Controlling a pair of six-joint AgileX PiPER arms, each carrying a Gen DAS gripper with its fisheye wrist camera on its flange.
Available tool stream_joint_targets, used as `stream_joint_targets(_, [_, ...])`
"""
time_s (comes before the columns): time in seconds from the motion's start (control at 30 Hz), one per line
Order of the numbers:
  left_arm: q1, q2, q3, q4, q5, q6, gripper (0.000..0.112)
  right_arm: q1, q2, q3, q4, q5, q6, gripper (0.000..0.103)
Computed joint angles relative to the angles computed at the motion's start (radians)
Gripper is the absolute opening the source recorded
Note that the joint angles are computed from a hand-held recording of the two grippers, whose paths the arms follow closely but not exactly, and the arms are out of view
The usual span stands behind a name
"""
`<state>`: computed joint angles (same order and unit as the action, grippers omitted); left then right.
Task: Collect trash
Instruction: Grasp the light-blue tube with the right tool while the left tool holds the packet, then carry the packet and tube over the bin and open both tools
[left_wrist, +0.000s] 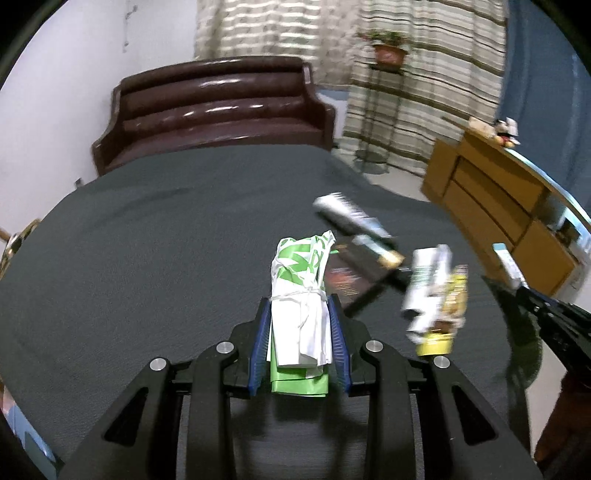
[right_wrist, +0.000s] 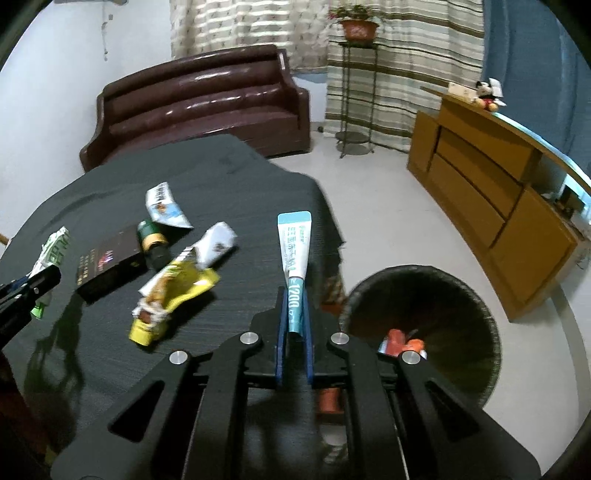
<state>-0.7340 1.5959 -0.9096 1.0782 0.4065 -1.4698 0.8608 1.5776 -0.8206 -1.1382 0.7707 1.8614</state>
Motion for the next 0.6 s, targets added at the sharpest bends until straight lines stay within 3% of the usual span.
stream_joint_targets(0.3, [-0.152, 0.15, -0.206, -0.056, 0.006, 0.097, 0.031, -0.072, -0.157, 0.17, -0.029, 0.024, 0.037, 0.008])
stream_joint_targets(0.6, [-0.236, 0.326, -0.443, -0.2, 0.023, 0.292, 0.031, -0.181, -0.258, 0.286, -0.066, -0.028, 0.061, 0.008])
